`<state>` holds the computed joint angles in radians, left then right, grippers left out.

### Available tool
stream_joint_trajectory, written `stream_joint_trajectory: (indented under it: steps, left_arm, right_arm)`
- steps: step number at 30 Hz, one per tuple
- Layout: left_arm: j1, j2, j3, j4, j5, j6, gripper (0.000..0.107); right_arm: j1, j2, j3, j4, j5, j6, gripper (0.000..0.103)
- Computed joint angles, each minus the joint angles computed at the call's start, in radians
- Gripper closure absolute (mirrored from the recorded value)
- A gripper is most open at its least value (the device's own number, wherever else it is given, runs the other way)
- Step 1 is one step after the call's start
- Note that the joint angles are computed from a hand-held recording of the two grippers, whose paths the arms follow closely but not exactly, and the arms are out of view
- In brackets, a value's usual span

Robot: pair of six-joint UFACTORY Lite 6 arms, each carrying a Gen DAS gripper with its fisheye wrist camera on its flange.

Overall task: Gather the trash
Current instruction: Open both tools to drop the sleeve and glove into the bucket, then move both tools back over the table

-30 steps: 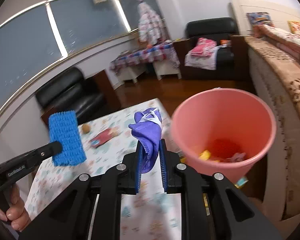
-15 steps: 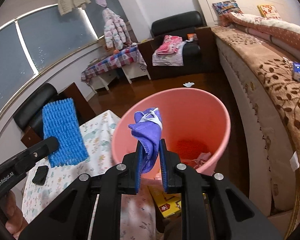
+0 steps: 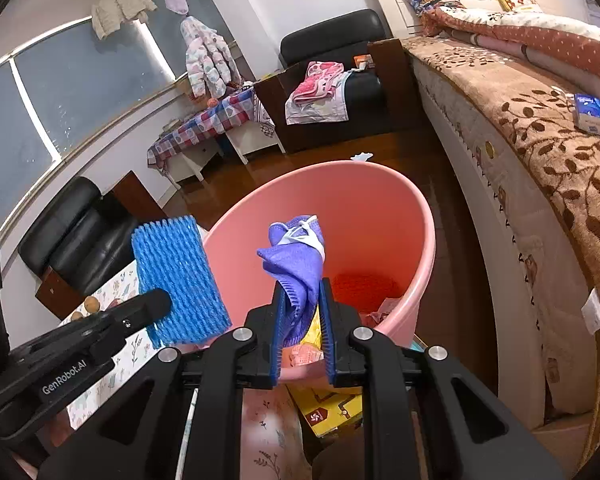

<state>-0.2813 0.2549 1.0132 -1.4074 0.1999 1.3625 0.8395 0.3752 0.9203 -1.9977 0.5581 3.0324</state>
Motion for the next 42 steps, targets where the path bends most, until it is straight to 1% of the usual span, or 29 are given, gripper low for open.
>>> stream_joint_trajectory:
  steps: [3, 6, 7, 8, 10, 13, 19, 21, 22, 26, 31, 37, 40, 42]
  left_arm:
    - [0.004, 0.018, 0.013, -0.010, 0.008, 0.010, 0.100]
    - [0.008, 0.028, 0.020, 0.002, 0.016, -0.002, 0.087]
    - [0.011, 0.033, 0.022, -0.013, 0.024, 0.009, 0.080]
    - [0.014, 0.036, 0.019, -0.045, 0.033, 0.038, 0.076]
    - [0.018, 0.037, 0.014, -0.075, 0.041, 0.074, 0.075]
    - [0.025, 0.022, -0.003, -0.085, 0.052, 0.087, 0.075]
    - [0.080, -0.058, -0.063, -0.080, 0.097, 0.075, 0.074]
    - [0.096, -0.084, -0.083, -0.082, 0.099, 0.075, 0.064]
    - [0.106, -0.098, -0.095, -0.085, 0.103, 0.078, 0.063]
    - [0.162, -0.174, -0.162, -0.070, 0.142, 0.076, 0.063]
    - [0.222, -0.295, -0.253, -0.038, 0.156, 0.072, 0.062]
    - [0.320, -0.493, -0.398, -0.046, 0.135, 0.127, 0.062]
    - [0.396, -0.610, -0.476, 0.012, 0.118, 0.093, 0.062]
    - [0.457, -0.679, -0.520, 0.069, 0.129, 0.054, 0.062]
  right_arm:
    - [-0.004, 0.013, 0.007, -0.006, -0.006, 0.021, 0.086]
    - [-0.009, 0.021, 0.006, -0.027, -0.012, 0.054, 0.085]
    - [-0.015, 0.023, 0.005, -0.040, -0.015, 0.067, 0.082]
    - [-0.015, 0.028, 0.005, -0.041, -0.012, 0.075, 0.076]
    - [-0.018, 0.032, 0.002, -0.048, -0.010, 0.087, 0.071]
    - [-0.012, 0.027, 0.000, -0.024, -0.008, 0.066, 0.071]
    - [0.027, 0.011, 0.025, 0.092, 0.012, -0.060, 0.071]
    - [0.044, 0.007, 0.034, 0.122, 0.022, -0.089, 0.071]
    - [0.059, 0.006, 0.042, 0.141, 0.029, -0.099, 0.071]
    - [0.098, 0.006, 0.065, 0.189, 0.040, -0.134, 0.070]
    - [0.164, 0.024, 0.130, 0.288, 0.052, -0.218, 0.070]
    - [0.257, 0.084, 0.239, 0.379, 0.066, -0.305, 0.071]
    - [0.311, 0.125, 0.314, 0.431, 0.088, -0.376, 0.071]
    - [0.344, 0.148, 0.368, 0.470, 0.106, -0.436, 0.071]
